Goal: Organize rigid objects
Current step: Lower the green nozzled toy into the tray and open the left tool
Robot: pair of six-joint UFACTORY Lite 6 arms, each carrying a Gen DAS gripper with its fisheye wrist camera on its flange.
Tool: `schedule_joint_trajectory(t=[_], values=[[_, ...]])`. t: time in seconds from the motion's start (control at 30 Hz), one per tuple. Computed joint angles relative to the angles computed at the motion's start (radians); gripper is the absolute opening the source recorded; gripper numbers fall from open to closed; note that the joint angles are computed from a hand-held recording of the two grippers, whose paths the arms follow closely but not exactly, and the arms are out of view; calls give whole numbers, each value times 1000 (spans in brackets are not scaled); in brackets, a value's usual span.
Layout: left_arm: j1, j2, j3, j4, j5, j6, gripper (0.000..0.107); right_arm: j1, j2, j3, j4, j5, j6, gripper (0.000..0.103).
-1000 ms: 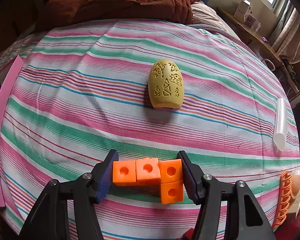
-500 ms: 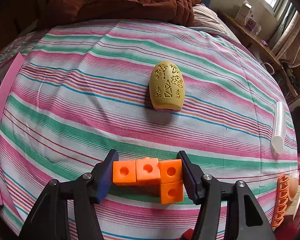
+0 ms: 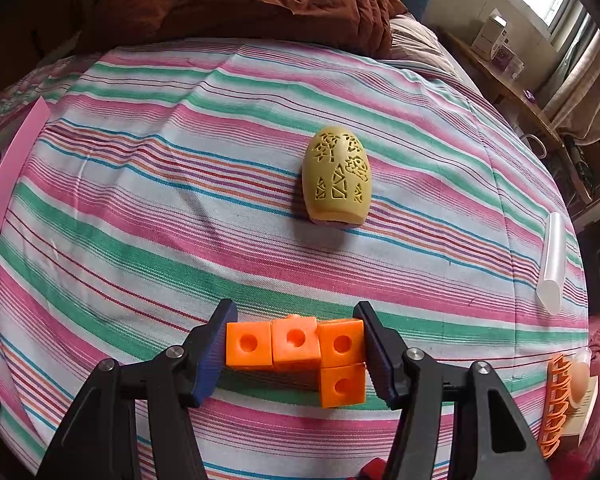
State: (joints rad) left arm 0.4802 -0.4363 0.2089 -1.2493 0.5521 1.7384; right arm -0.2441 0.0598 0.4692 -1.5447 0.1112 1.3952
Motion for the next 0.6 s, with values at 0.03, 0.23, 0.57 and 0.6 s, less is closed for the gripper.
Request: schedule_joint_trajectory(t=[0.03,0.23,0.57,0.6], values=[[-24,0,-4,-13,-14,0,71,-1,1,1,-1,0,-1,61],[-143,52,-1,-105,-103,42,71,-6,8,6,-42,1,33,60],[-105,137,25,-145,-74,98,72,10,1,-3,-59,14,57,60],[-96,131,23,-145,-71,96,72,9,2,-2,-61,14,58,60]])
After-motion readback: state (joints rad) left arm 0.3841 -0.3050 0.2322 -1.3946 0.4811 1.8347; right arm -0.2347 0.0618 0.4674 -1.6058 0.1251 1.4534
